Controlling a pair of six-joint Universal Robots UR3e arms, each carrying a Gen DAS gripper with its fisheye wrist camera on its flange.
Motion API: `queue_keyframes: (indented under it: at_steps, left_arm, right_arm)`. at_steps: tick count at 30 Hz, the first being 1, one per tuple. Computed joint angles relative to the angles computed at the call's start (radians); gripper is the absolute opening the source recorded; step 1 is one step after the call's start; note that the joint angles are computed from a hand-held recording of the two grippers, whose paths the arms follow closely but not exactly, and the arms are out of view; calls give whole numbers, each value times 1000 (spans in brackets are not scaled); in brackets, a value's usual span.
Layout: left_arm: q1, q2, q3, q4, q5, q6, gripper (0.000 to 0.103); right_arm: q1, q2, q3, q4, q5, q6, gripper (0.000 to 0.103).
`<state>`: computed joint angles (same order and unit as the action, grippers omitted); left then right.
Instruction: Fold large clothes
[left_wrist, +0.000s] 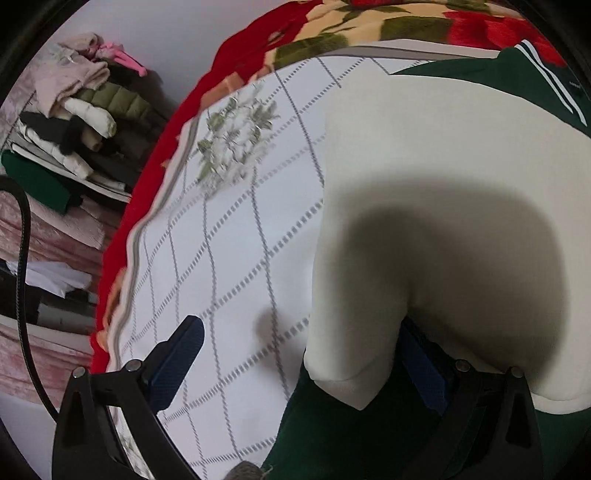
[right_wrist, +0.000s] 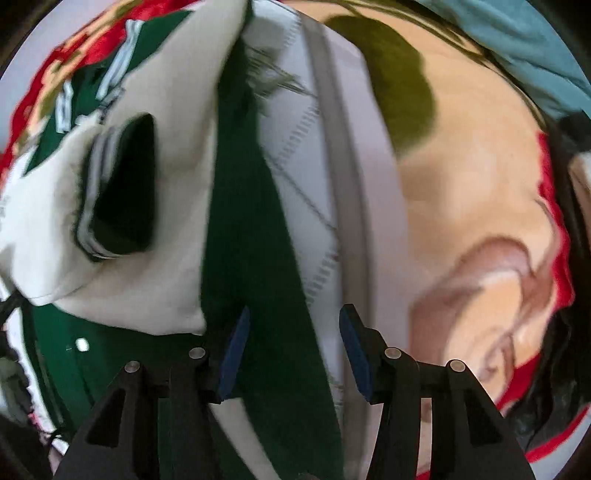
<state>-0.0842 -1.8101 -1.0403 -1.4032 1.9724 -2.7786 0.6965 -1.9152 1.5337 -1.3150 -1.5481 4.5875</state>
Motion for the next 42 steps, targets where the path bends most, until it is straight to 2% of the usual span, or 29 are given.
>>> queue_keyframes:
  at_steps: [6,9,10,13,17,23,28,31,32,35,38,40,42]
  left_arm:
    - [34,-93,126,-23,1,9,103]
    - [47,-131,170,-15,6,27,103]
    - [52,-141,180,-9,7,34,103]
    - [63,-162,201,5,9,57,103]
    - [72,-169,226,-27,-2,65,103]
    - [87,-111,273,-151,-53,64,103]
    - [89,-39,244,-195,-84,66,103]
    - [65,-10,180,-153,-68,85,103]
    - [54,-4,151,-132,-54,90,103]
    - [41,-13,101,-106,-30,86,103]
    - [50,-9,40,-64,-27,90,103]
    - [65,0,20,-47,-47,92,103]
    - [76,4,20,-53,-65,91,103]
  right_arm:
    - [10,-78,85,-177,42,64,53]
    - [1,-82,149,-248,82,41,53]
    - [-34,-115,198,-253,97,0,53]
    - [-49,-122,188,-240,77,-19,53]
    - [5,-128,121,-196,11,62,53]
    - [-85,-107,158,-202,91,-70,53]
    - [-40,-66,15,-118,44,-42,53]
    - [-31,-74,39,-214,90,-57,53]
    - [-22,-39,13,-201,95,-81,53]
    - [-6,205,-175,-61,26,-163,53]
    - [-7,210,-171,11,-81,-70,52]
    - [-10,140,-133,75,-137,61,52]
    - [-29,31,-33,115,-132,169,52]
